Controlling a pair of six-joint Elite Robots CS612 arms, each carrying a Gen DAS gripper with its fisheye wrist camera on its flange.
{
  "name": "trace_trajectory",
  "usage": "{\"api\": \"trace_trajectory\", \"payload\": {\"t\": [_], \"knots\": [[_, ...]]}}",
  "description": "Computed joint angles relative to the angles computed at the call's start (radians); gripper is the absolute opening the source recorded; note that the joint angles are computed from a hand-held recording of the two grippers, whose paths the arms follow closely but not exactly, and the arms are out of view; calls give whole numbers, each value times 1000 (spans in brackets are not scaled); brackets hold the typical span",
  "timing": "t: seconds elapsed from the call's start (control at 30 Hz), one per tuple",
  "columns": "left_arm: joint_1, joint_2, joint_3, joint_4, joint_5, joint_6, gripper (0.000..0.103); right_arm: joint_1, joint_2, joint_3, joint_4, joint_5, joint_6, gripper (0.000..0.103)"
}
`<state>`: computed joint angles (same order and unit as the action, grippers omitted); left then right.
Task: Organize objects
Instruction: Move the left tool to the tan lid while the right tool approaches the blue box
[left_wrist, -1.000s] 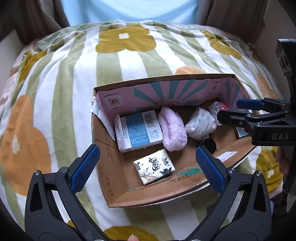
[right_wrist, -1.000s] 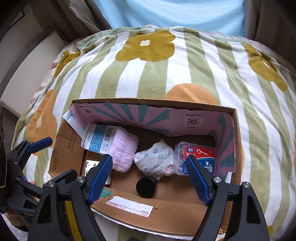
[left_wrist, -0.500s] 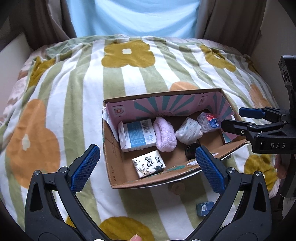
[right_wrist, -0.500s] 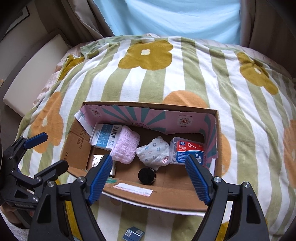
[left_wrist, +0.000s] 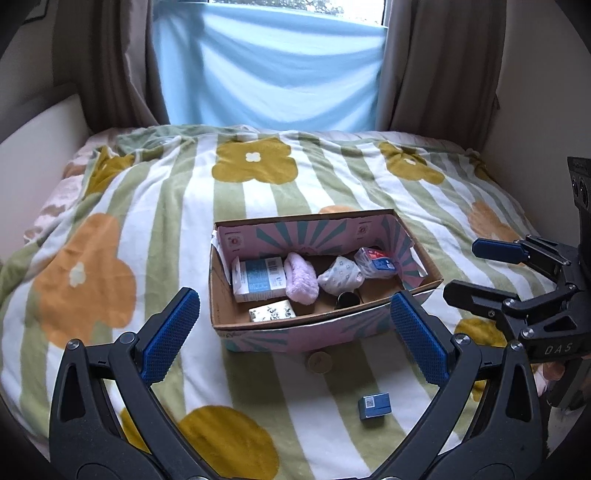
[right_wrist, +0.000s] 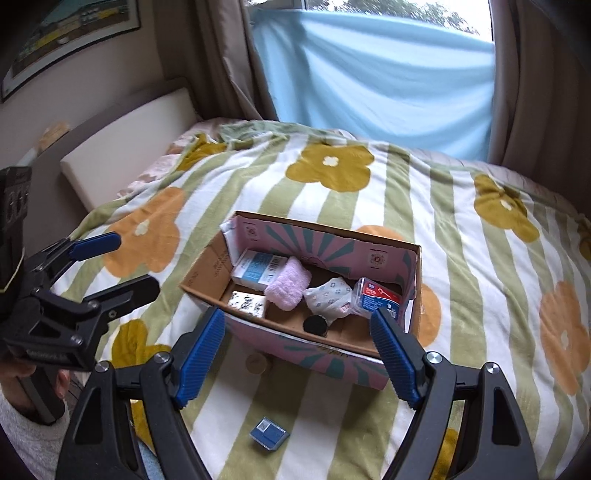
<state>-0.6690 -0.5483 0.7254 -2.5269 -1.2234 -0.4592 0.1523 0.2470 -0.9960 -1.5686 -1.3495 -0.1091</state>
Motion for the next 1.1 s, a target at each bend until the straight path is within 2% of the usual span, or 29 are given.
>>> {"api": "trace_trajectory", "payload": {"t": [0.2,0.33,0.4,0.67,0.93,1.1], "knots": [[-25,-39,108,-94,52,-18,103,-1,88,-144,48,48,-83,78],[-36,-41,148,-121,64,-33,103,10,147,-218,66,6,-150,78],[-38,-34,161,-131,52,-44,103,12,176,-249,78,9,-170,78],[-36,31,141,-116,1,-87,102,9,242,-295,102,70,-151,78],[-18,110,65,-57,-75,-123,101,16,269,-277,113,75,-131,78],[-8,160,-5,-6,-99,-142,92,19,275,-251,118,63,-118,78]]}}
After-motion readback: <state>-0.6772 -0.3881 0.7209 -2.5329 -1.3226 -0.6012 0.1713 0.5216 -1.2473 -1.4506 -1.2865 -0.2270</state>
